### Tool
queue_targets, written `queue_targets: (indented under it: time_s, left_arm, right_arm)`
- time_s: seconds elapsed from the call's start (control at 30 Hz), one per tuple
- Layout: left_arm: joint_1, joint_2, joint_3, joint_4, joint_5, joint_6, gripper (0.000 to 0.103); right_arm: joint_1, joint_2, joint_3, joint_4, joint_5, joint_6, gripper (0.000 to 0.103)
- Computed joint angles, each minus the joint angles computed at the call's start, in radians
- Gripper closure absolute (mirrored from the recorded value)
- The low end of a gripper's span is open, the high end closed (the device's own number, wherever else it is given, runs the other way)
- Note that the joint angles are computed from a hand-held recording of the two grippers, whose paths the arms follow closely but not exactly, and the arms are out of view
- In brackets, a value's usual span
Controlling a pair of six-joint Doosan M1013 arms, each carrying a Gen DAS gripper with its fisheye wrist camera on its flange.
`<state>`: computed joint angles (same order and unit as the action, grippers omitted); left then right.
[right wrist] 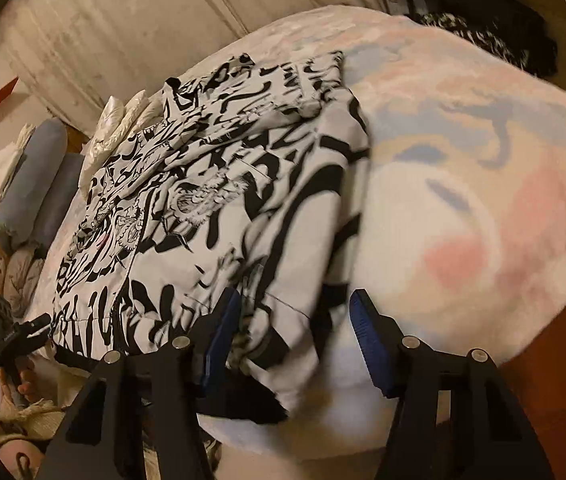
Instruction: Fold large clothes
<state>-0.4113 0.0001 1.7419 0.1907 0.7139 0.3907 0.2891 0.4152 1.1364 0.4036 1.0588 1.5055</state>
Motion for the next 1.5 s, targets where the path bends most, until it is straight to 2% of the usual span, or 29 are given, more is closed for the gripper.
queue_targets:
  time_s: [0.23,0.37,0.43,0.47,0.5,0.53,0.57,0.63,0.7,0.83,1.03,1.17,1.27,1.43,1.5]
  left_arm:
    - [0.007,0.01,0.007,-0.031,-0.028,0.021,0.02]
    - [0.014,0.024,-0.001,-0.038,-0.052,0.028,0.023]
    - [0.007,0.034,-0.013,-0.007,-0.044,0.007,0.035]
    - [0.001,0.041,-0.022,0.027,-0.024,-0.02,0.049]
    - [-0.003,0.043,-0.022,0.044,-0.021,-0.041,0.06]
    - [-0.003,0.041,-0.018,0.05,-0.036,-0.066,0.066]
    - [-0.004,0.038,-0.015,0.066,-0.04,-0.104,0.08]
    - [-0.009,0.037,-0.019,0.096,-0.039,-0.172,0.088]
    - [-0.024,0.043,-0.043,0.142,0.014,-0.222,0.096]
    - [-0.058,0.058,-0.109,0.199,0.142,-0.226,0.099]
    - [-0.077,0.043,-0.156,0.172,0.232,-0.2,0.099]
    - [-0.073,0.032,-0.175,0.136,0.239,-0.171,0.099]
    - [-0.039,0.038,-0.2,0.093,0.21,-0.13,0.099]
    - [0.039,0.064,-0.257,0.069,0.132,-0.104,0.1]
    - [0.073,0.09,-0.296,0.051,0.12,-0.082,0.099]
  right_arm:
    - [-0.017,0.002,0.033,0.089,-0.024,-0.02,0.045]
    - [-0.007,0.009,0.032,0.113,-0.043,-0.066,0.047]
    - [0.003,0.015,0.021,0.11,-0.047,-0.092,0.063]
    - [0.008,0.016,0.018,0.107,-0.052,-0.097,0.066]
    - [0.011,0.016,0.015,0.107,-0.054,-0.103,0.074]
    - [0.015,0.017,0.011,0.105,-0.059,-0.104,0.078]
    - [0.018,0.017,0.008,0.102,-0.061,-0.102,0.08]
    - [0.024,0.014,0.001,0.084,-0.067,-0.089,0.085]
    - [0.032,0.01,-0.01,0.055,-0.069,-0.074,0.087]
    - [0.044,-0.009,-0.02,0.03,-0.085,-0.059,0.089]
    - [0.033,-0.044,-0.022,0.051,-0.072,-0.07,0.09]
    - [0.03,-0.056,-0.034,0.056,-0.071,-0.05,0.09]
    - [0.03,-0.025,-0.093,0.053,-0.052,-0.015,0.09]
    - [0.04,0.095,-0.314,0.05,-0.017,0.075,0.091]
    - [0.05,0.171,-0.455,0.036,0.008,0.139,0.091]
